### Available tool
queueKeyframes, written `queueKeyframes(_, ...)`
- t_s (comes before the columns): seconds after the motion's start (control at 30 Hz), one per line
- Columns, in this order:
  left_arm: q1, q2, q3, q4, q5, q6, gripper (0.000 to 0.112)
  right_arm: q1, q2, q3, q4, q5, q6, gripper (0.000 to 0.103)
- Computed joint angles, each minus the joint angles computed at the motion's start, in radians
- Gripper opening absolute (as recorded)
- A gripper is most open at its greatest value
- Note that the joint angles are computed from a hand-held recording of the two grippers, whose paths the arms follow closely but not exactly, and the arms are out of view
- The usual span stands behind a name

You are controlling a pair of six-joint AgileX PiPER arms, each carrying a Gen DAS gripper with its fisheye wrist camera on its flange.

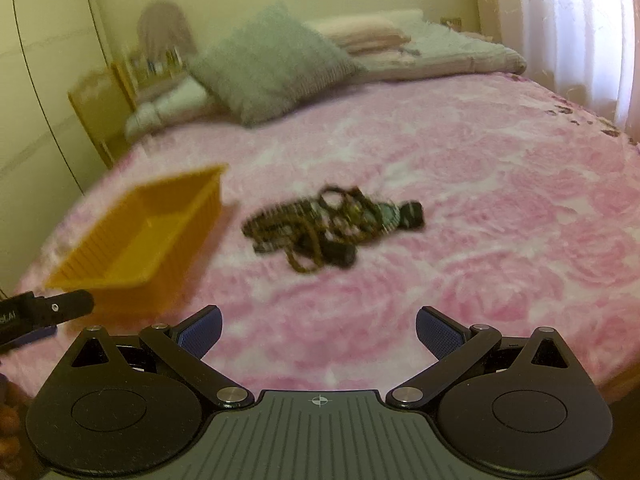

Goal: Organize jewelry
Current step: 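Grasp the yellow tray rim with the left gripper and tilt it up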

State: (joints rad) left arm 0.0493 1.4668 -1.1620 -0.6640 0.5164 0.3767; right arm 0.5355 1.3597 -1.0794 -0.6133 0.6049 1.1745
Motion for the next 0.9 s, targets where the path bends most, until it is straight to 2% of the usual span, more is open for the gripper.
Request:
queueKeyframes(0.07, 0.040, 0.011, 0.009, -0.054, -0.055, -0.002, 0.098, 0.004, 0.011, 0.007, -0.072, -0.020, 0.066, 0.102)
queueKeyframes(0.13, 0.077, 0.037, 0.006, -0.107, -0.104, -0.009, 0.097, 0.000, 0.027, 0.004, -0.098, -0.045, 0.057, 0.102)
queueKeyframes(0.23, 0.130, 0.105, -0.045, -0.177, -0.105, -0.003, 0.095, -0.013, 0.060, -0.015, -0.103, -0.066, 0.075, 0.102)
queueKeyframes(0.33, 0.163, 0.179, -0.090, -0.277, -0.104, 0.022, 0.085, -0.037, 0.088, -0.030, -0.078, -0.099, 0.071, 0.102)
queueKeyframes(0.4, 0.165, 0.209, -0.089, -0.359, -0.130, 0.055, 0.079, -0.045, 0.111, -0.040, -0.103, -0.104, 0.093, 0.102)
queueKeyframes(0.53, 0.170, 0.272, -0.105, -0.525, -0.145, 0.176, 0.067, -0.050, 0.171, -0.089, -0.129, -0.083, 0.108, 0.102)
queueKeyframes(0.6, 0.168, 0.301, -0.124, -0.547, -0.143, 0.189, 0.054, -0.059, 0.195, -0.105, -0.122, -0.089, 0.094, 0.102)
queueKeyframes(0.7, 0.162, 0.330, -0.141, -0.591, -0.159, 0.225, 0.041, -0.071, 0.232, -0.134, -0.097, -0.087, 0.061, 0.102)
queueKeyframes(0.9, 0.158, 0.366, -0.177, -0.578, -0.160, 0.215, 0.022, -0.092, 0.284, -0.163, -0.044, -0.097, 0.010, 0.102)
